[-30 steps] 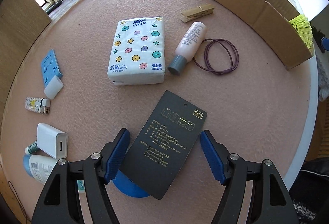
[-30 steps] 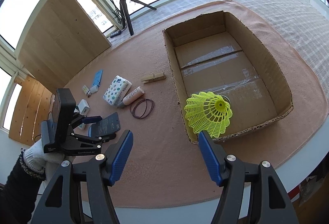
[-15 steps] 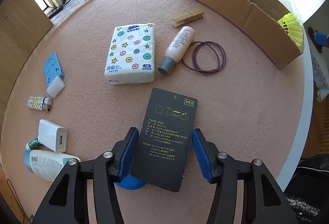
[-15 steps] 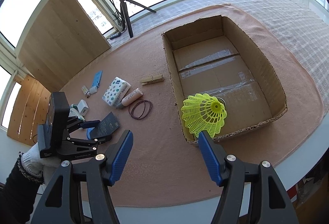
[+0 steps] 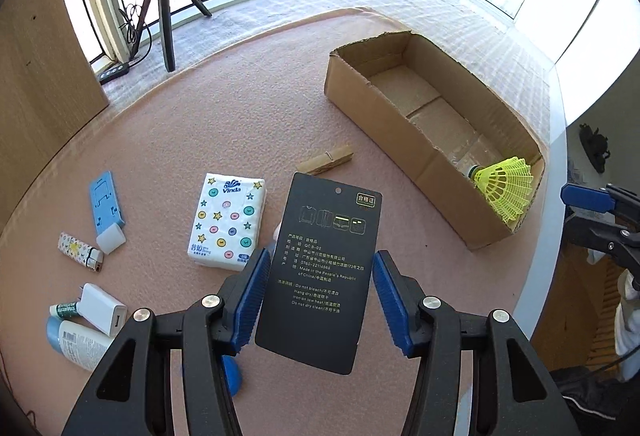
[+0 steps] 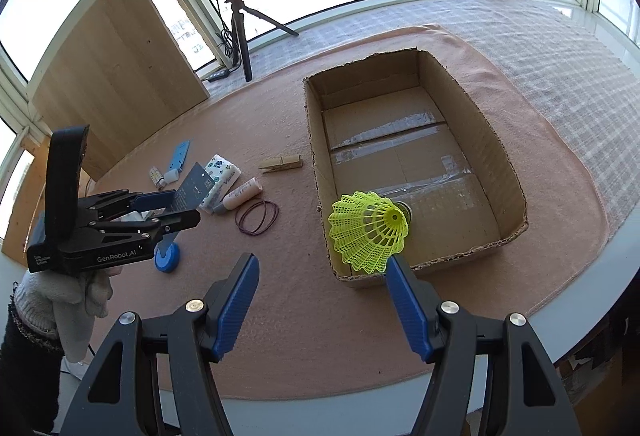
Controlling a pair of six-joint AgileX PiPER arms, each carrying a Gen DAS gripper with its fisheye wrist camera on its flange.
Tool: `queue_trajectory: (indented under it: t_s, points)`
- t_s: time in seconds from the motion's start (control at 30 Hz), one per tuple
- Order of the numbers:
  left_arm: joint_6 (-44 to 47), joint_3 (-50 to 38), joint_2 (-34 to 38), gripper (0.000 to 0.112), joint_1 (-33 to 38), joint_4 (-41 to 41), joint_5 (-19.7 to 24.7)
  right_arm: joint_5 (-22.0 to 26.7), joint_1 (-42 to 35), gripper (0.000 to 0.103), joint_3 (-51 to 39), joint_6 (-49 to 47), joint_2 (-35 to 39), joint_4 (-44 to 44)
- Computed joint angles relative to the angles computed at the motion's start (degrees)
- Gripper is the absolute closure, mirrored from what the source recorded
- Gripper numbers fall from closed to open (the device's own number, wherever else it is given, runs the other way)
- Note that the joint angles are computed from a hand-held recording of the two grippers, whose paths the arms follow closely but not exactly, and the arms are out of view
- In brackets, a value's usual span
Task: Organize objects
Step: 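Lift the black card and carry it over the box with the left gripper, then open the left gripper to drop the black card into the box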
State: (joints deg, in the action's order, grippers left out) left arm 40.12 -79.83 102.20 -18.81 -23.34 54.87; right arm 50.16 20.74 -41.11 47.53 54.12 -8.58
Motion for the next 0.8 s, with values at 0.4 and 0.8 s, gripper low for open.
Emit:
queue_trajectory:
  t_s: [0.4, 0.8]
  points:
    - [-12.5, -11.0, 5.3, 0.055, -12.7, 0.6, -1.2, 1.2, -9.1, 0.041, 2.2, -10.9, -3.9, 5.4]
    - [-23.6, -24.7, 15.2, 0.055, -21.5, 5.1, -0.5, 1.0, -23.9, 0.041, 4.2, -30.9, -4.4, 17.0]
